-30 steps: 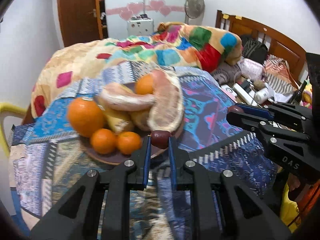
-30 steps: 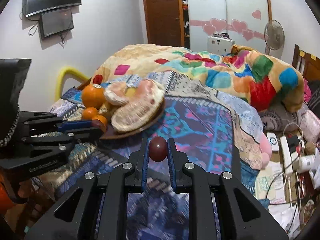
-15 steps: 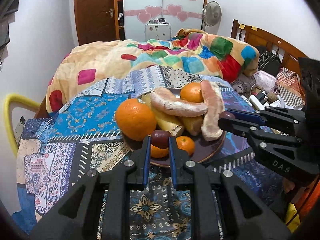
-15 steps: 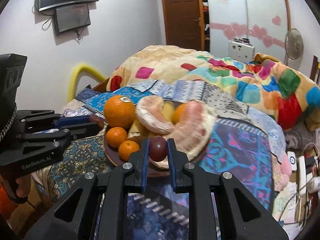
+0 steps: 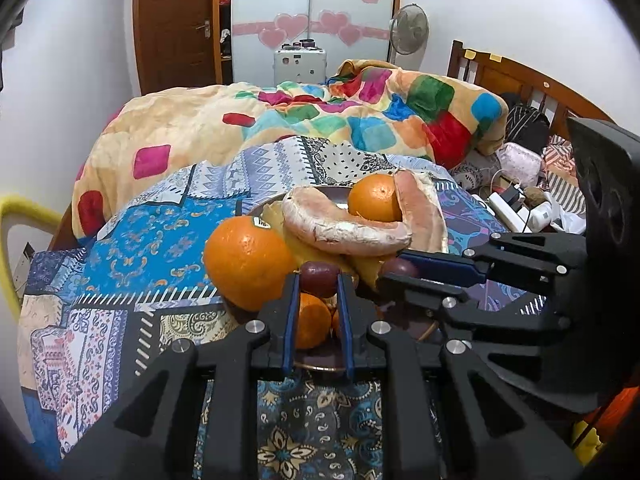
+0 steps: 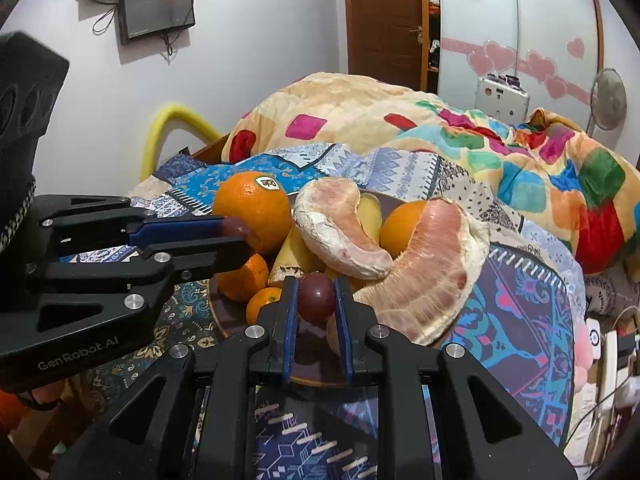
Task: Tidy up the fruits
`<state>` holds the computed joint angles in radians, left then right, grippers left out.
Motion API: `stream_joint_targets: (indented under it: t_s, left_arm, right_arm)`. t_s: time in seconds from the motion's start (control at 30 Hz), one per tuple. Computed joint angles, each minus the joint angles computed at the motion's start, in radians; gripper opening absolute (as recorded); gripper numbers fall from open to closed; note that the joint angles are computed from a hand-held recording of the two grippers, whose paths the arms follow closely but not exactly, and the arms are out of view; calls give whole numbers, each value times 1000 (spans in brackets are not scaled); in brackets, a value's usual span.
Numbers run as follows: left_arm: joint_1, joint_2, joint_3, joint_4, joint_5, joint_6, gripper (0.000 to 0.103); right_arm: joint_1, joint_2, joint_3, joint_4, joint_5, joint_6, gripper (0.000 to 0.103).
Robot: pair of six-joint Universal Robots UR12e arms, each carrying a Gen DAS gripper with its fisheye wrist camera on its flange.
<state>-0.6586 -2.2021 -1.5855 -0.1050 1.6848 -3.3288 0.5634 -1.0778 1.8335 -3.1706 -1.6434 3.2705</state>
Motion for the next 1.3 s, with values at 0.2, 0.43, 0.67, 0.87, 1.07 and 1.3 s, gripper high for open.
stream_joint_targets:
  t_s: [0.2,0.43,0.67,0.87,1.07,1.3]
  left_arm:
    - [2,-6,4,0,0,-4,17]
    - [3,-6,2,3,3,-6,27]
    - [5,16,-28,39,23,-30,28]
    - [-5,61,-78,111,73,-51,28]
    - [-34,122,-142,226,126,-60,28]
    - [-104,176,-199,388,238,-24,29]
  right_arm:
    - [-3,3,-1,-3,14,2,17]
    - [-3,4,-4,-2,13,2,19]
    - [1,5,-7,2,3,0,21]
    - [5,-24,18,-33,-9,25,21]
    - [25,-92,74,-131,-54,48,21]
    - [91,-176,142,-298,-184,51,23]
